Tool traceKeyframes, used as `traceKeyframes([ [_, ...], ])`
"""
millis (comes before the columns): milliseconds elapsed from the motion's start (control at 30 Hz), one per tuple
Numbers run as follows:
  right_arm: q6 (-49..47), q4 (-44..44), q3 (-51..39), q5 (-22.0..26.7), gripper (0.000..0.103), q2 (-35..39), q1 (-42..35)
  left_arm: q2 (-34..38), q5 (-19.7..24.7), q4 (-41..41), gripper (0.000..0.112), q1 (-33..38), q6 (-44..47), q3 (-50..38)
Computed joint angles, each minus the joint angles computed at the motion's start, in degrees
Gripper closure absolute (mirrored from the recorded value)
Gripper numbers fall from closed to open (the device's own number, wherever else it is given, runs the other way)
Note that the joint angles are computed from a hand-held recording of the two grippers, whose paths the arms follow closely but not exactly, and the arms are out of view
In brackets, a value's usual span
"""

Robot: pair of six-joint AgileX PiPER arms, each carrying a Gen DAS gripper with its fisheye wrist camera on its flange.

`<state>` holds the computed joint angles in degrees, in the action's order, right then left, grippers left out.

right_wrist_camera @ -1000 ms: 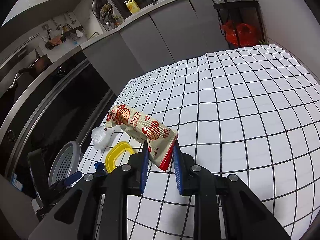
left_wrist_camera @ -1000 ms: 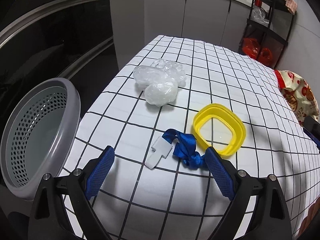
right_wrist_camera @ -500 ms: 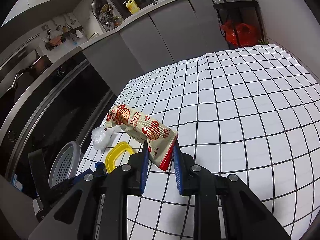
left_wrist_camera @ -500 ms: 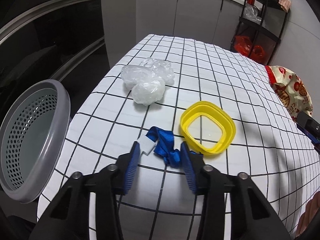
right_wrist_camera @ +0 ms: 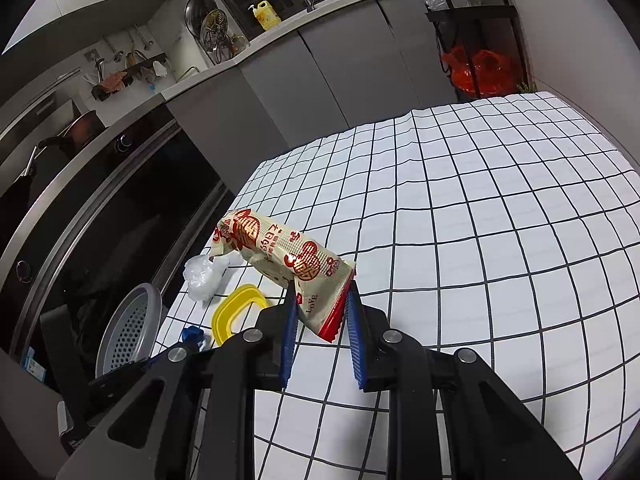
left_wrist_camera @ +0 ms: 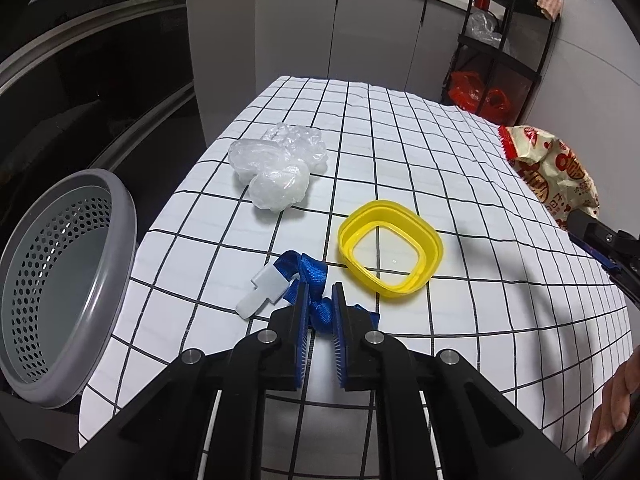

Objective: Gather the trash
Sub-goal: 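Grasp the blue strap with the left gripper while the right holds the wrapper, then carry the wrapper and blue strap over the basket with both grippers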

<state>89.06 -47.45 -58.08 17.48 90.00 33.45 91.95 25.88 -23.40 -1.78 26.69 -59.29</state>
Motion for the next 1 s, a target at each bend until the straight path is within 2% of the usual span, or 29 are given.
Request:
traceKeyframes([
  [333,0.4,-1.2,-0.8,1.3,0.081,0.1,1.3,-6.5,0.9,-2.0,0.101,2.0,4.6,2.9],
  [500,2.8,-4.2,-1.9,2.7,0.081,0.7,3.4,-9.3,3.0,-4.7,0.101,5.4,9.6,3.7],
  [767,7.4,-5.5,-6.0,6.2,0.081,4.4,10.0,-12.2,8.0,-15.1,0.101,16.6,24.3,4.0],
  [1000,6.0,-2.6,-16.3,10.4,0.081,12.1,16.6,-9.8,12.1,-22.7,0.101,28.2,36.0,1.1],
])
